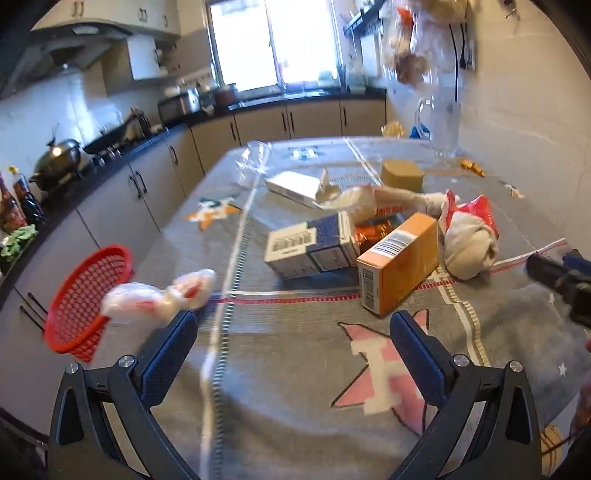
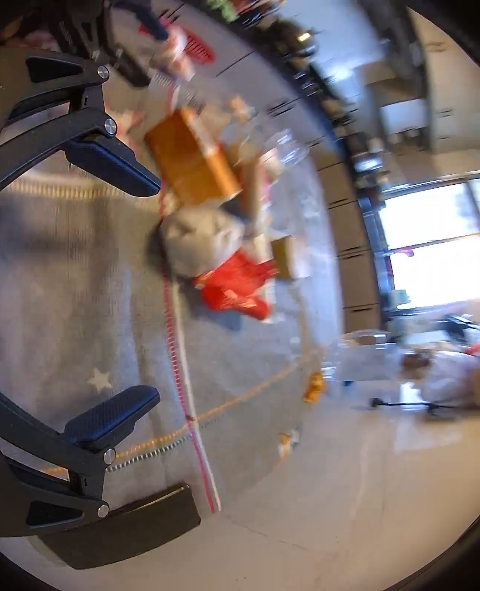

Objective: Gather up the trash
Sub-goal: 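Move both tools toward the trash on the table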

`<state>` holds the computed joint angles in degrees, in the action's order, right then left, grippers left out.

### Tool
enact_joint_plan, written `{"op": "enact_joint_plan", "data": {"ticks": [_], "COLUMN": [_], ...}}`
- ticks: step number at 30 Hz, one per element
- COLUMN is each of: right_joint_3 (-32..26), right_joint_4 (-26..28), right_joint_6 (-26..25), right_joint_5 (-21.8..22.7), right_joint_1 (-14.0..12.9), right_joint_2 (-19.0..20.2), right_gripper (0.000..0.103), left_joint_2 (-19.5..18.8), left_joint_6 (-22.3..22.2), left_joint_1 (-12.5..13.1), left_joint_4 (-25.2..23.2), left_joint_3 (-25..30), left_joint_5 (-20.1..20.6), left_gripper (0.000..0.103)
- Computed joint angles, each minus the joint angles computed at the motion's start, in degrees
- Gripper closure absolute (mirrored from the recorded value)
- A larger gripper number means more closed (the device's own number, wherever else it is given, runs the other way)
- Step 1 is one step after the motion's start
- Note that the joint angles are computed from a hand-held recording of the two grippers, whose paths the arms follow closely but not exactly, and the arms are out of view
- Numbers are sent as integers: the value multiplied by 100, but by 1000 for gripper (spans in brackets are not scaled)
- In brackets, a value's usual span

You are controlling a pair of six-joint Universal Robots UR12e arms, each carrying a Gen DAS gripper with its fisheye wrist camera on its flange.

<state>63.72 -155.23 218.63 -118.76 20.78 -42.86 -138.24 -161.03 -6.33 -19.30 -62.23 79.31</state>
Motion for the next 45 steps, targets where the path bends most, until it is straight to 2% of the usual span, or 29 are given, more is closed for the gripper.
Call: {"op": "enact_joint_plan", "data": {"ticks": [2, 3, 6, 15, 29, 45], "right_joint_3": [141, 165, 162, 186, 128, 84], "right_joint_4": [-670, -731, -610, -639, -501, -478], "right_joint_6": [-260, -305, -275, -424, -383, -441], "right_joint_5": [57, 96, 304, 186, 517, 610], "right_joint_1": [57, 65, 81, 199, 165, 159], "right_joint_2": [-2, -6, -15, -47, -20, 8], "right_gripper": [0, 0, 0, 3, 3, 3], "left_joint_2": [30, 66, 140, 216, 187, 180], "left_joint_6": [-11, -27, -57, -89, -59, -37], "left_joint_1": [28, 46, 77, 130, 153, 161], "left_joint_4": [109, 212, 346, 502, 384, 368], "left_joint_3": [-58, -134, -275, -442, -432, -432], "left_joint_5": [-29, -27, 18, 79, 145, 144], "left_gripper": [0, 0, 0, 0, 0, 0]}}
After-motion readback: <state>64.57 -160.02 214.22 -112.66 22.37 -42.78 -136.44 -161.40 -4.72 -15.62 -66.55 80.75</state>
